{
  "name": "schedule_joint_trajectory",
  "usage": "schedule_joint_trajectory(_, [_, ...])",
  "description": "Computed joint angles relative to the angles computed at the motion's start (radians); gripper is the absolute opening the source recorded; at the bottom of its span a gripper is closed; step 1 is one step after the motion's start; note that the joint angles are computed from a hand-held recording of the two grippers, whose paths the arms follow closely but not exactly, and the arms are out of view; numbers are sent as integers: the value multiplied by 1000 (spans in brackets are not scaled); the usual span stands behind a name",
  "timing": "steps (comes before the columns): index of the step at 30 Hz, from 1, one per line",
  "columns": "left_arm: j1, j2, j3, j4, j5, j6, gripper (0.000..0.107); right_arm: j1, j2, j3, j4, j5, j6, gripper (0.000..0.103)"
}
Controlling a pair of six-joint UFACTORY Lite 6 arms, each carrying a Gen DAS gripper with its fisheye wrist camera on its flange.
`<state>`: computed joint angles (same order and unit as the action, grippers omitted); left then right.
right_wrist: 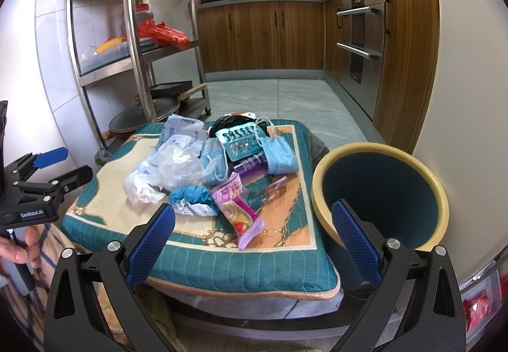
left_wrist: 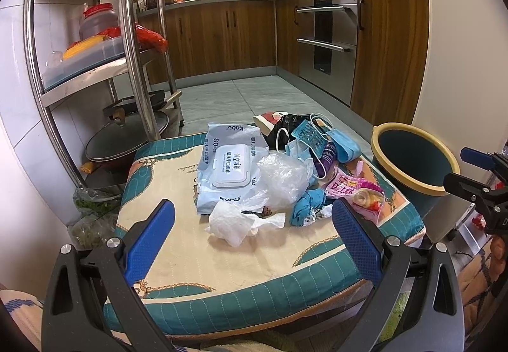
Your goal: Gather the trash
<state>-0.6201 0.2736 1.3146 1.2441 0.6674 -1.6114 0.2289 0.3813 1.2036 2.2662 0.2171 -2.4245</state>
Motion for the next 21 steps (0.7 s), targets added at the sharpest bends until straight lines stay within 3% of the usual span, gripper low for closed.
schedule_joint_trajectory(21, [12, 2, 0, -16, -8, 1, 98, -1, 1, 1, -2, 2, 3, 98])
